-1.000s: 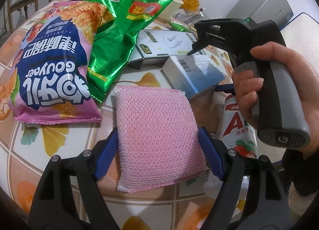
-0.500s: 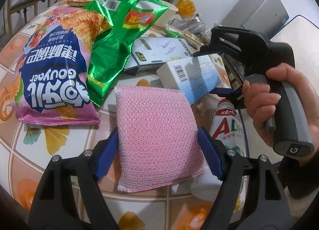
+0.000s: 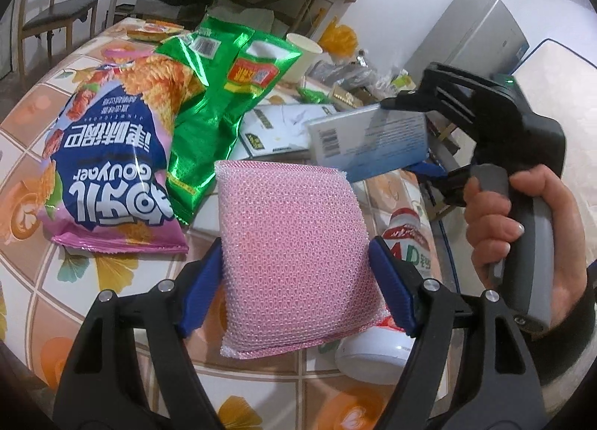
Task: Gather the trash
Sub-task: 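Lift the pink sponge and blue-white box off the table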
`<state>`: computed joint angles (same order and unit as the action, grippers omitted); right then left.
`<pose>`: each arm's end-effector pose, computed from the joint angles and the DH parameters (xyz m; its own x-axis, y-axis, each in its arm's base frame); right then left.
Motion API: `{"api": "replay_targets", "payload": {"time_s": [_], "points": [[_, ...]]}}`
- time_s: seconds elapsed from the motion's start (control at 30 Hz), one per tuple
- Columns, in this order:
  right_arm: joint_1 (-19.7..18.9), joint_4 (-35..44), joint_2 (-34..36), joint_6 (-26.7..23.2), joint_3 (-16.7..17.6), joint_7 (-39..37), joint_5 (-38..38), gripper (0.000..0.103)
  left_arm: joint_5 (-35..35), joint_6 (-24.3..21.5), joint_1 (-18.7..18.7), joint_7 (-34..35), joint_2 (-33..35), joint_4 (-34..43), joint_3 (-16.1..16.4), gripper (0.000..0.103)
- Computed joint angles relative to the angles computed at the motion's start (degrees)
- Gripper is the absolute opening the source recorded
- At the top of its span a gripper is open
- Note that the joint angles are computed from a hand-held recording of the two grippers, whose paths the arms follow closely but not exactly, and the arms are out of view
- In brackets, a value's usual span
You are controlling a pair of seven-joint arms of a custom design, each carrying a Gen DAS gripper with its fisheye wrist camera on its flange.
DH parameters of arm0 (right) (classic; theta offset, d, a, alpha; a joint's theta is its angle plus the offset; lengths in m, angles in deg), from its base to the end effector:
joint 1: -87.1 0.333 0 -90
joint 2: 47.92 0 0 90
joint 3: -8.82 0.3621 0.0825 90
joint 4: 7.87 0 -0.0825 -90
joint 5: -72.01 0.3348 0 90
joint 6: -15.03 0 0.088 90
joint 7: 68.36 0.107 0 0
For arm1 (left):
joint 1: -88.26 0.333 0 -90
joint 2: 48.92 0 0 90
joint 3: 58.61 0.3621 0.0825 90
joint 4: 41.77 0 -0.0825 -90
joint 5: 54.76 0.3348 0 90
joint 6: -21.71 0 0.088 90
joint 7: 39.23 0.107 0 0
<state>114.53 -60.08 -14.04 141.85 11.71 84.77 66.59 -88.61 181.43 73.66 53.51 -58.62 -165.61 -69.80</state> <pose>0.6439 0.3547 0.6695 -0.3475 -0.7585 -0.5513 -0.7261 0.5897 -0.3536 0.4535 -0.2000 0.6222 -0.1971 -0.8701 0.4517 -0.7834 -0.1372 -0.6062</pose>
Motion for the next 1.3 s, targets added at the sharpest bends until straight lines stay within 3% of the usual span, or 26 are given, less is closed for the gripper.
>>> {"api": "replay_targets", "payload": {"time_s": [0.4, 0.97, 1.3], "points": [[3.25, 0.91, -4.09, 2.23, -3.36, -0.52, -9.96, 0.075, -4.61, 4.53, -1.64, 3.5, -2.41, -0.6, 1.05, 0.072], [2.19, -23.35, -22.26, 14.06, -1.72, 10.56, -21.48, 0.074, -4.94, 6.53, -3.42, 5.22, -4.86, 1.73, 1.65, 0.072], [-3.42, -40.54, -37.0, 17.0, 2.68, 22.48, -32.55, 0.074, -3.81, 4.66, -5.73, 5.55, -4.37, 6.32, -0.16, 0.072]]}}
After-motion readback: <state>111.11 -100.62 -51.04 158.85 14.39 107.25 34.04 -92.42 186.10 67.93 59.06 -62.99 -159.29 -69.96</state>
